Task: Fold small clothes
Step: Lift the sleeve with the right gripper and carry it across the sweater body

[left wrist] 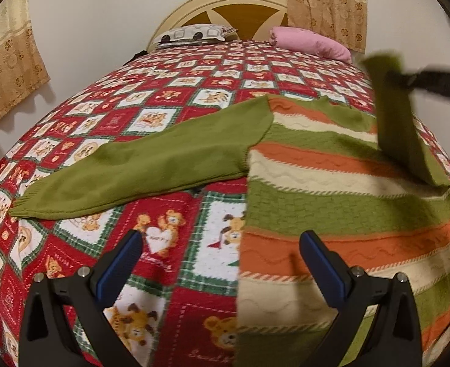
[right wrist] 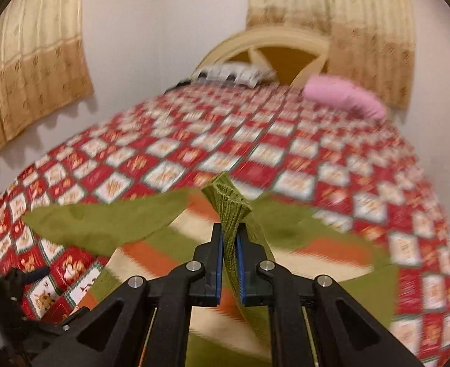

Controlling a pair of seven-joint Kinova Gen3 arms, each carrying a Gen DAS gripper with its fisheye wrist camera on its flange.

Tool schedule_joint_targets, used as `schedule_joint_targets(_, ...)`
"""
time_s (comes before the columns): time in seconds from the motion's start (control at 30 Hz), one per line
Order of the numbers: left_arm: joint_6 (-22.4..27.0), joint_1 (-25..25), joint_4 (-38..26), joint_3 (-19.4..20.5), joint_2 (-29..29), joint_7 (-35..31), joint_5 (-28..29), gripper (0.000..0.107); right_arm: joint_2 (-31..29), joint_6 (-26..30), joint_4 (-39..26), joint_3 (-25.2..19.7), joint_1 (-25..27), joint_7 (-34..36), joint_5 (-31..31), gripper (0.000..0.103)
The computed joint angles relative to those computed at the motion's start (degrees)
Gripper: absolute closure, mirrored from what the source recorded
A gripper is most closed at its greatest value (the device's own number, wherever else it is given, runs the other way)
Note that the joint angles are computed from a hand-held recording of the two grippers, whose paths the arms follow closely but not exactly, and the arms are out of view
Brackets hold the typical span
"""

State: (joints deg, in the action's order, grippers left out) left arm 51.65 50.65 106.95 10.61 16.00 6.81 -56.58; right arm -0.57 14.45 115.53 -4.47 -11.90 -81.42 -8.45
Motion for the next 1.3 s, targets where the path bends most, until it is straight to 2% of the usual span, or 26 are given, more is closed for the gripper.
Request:
schedule_joint_targets(0.07,0.93,-0.09,-0.1,0.05,-0.01,-0.88,0.44,0.004,3.86,-2.77,0.79,1.69,-3.89,-0.15,-0.13,0.096)
schedule_joint_targets(0.13,1.69,-0.24,-0.17,0.16,-0.13,-1.86,0.83,0.004,8.16,-3.78,0.72,4.66,-8.27,3.43,-3.44,0.096)
schedule_joint_targets(0.2,2.3,-0.35,-0.21,0.28,-0.32,-2.67,1.15,0.004,10.72,-4.32,0.87,4.87,-8.54,8.09,-7.87,0.095)
schedule_joint_targets(0.27,2.9,-0.73,-0.66,0.49,-0.51,-4.3,1.76,0.004,12.24,-2.04,0.14,1.18,-4.55,12.75,-12.0,0.078)
schedule_joint_targets(0.3,2.82,-1.0,-0.76,0.52,-0.67,-4.94,2.02,0.004,11.57,-1.52,0.53,-1.44,-1.9,15.08,-14.03,0.054)
schedule_joint_targets(0.33,2.62,-1.38,-0.95,0.55,-0.91,-5.73,2.36,0.004,10.48,-0.67,0.98,-3.87,0.76,17.41,-15.77,0.035)
schedule_joint_targets(0.43,0.64,-3.46,-1.8,0.79,-2.21,-10.04,4.61,0.004,5.0,-0.75,4.65,-9.66,8.72,24.4,-21.13,0.033)
schedule_joint_targets(0.5,-0.61,-4.59,-2.86,0.77,-2.78,-12.18,5.95,0.004,1.41,1.71,6.3,-11.48,14.03,29.06,-24.8,0.033)
schedule_joint_targets(0.63,-4.44,-5.36,-5.15,0.28,-2.37,-13.56,6.02,0.004,-4.34,5.28,10.05,-13.36,24.65,37.96,-29.93,0.033)
schedule_joint_targets(0.7,-6.45,-5.3,-6.49,-0.01,-1.26,-14.47,6.29,0.006,-6.36,6.37,11.56,-11.99,27.33,40.38,-30.59,0.033)
schedule_joint_targets(0.83,-10.0,-6.32,-12.32,-0.49,4.2,-20.96,10.93,0.028,-8.95,7.17,15.5,-4.74,26.52,44.12,-32.36,0.032)
schedule_joint_targets(0.97,-12.33,-8.02,-17.05,-0.33,9.39,-25.99,16.99,0.045,-10.56,3.19,20.9,-0.4,23.49,46.21,-31.61,0.032)
schedule_joint_targets(1.0,-12.21,-7.41,-18.28,-1.15,10.72,-27.15,18.59,0.059,-10.79,2.0,22.12,0.96,22.07,47.0,-31.99,0.032)
schedule_joint_targets(1.03,-13.02,-7.38,-18.46,-1.49,11.55,-27.39,19.28,0.077,-10.96,0.75,23.34,2.05,20.7,47.55,-32.4,0.032)
schedule_joint_targets(1.07,-14.77,-6.36,-17.66,-2.89,11.47,-26.69,19.03,0.082,-10.94,0.43,24.08,3.03,19.75,47.34,-31.99,0.032)
schedule_joint_targets(1.1,-15.58,-4.28,-16.98,-5.05,11.05,-25.06,17.97,0.098,-10.96,0.71,24.3,4.83,18.41,47.85,-32.34,0.032)
schedule_joint_targets(1.17,-17.27,-1.99,-15.1,-7.3,9.45,-24.59,16.51,0.101,-11.24,0.56,24.68,9.02,15.03,49.45,-33.82,0.032)
schedule_joint_targets(1.3,-18.91,1.69,-11.56,-11.4,6.68,-20.84,13.74,0.101,-9.94,1.57,24.07,13.75,11.32,48.64,-33.53,0.028)
